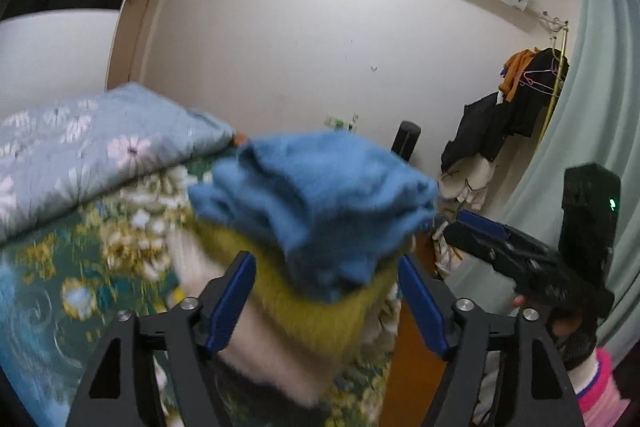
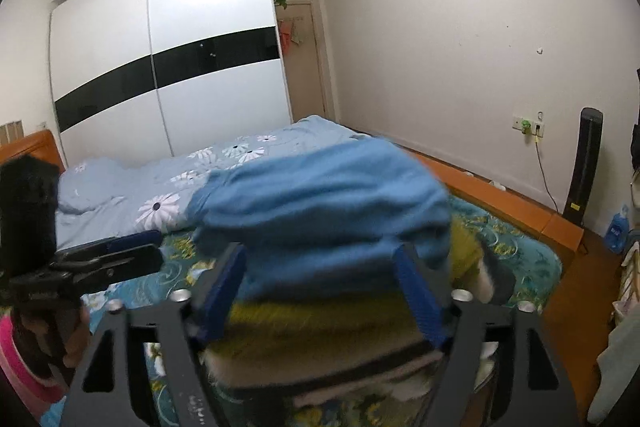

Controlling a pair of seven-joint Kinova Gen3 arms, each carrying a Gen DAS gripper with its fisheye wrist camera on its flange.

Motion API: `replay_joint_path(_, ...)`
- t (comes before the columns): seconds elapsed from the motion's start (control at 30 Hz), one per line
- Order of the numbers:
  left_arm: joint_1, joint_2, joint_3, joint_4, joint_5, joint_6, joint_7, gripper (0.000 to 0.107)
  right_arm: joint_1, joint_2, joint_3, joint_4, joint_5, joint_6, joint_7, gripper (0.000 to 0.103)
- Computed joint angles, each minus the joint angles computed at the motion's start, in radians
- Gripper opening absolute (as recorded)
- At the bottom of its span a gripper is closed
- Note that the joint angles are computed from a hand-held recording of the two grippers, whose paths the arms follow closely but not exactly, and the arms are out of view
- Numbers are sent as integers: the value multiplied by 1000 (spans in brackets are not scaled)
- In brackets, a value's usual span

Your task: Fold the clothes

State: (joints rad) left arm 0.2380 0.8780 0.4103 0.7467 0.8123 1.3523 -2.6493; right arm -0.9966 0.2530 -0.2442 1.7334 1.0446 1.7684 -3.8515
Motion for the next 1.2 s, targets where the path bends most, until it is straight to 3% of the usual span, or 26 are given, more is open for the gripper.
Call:
replay_joint_path(0.17,-59,-69,0,171,26,-68,-82,91,-41,82,12,-49,-11,-2,-65,83)
replay_joint_path(0.23,-79,-99,-4,237,31,-92,-128,103,-60,109,23,-73,-14,-7,-87,93)
replay_joint_path(0.43,-128,-160,-24,378,47,-139,-220,103,-114,162,55,-104,-3,-30,-165,103)
replay_joint_path(0.83,-225,-276,-59,626,137,-315,-359,103,-222,293,111,-200,-52,13,-315,103)
replay_joint_path(1.2,-281,-353,-87,760,217,-329,-520,103,-282,414,182,-358,-83,62,-265,103)
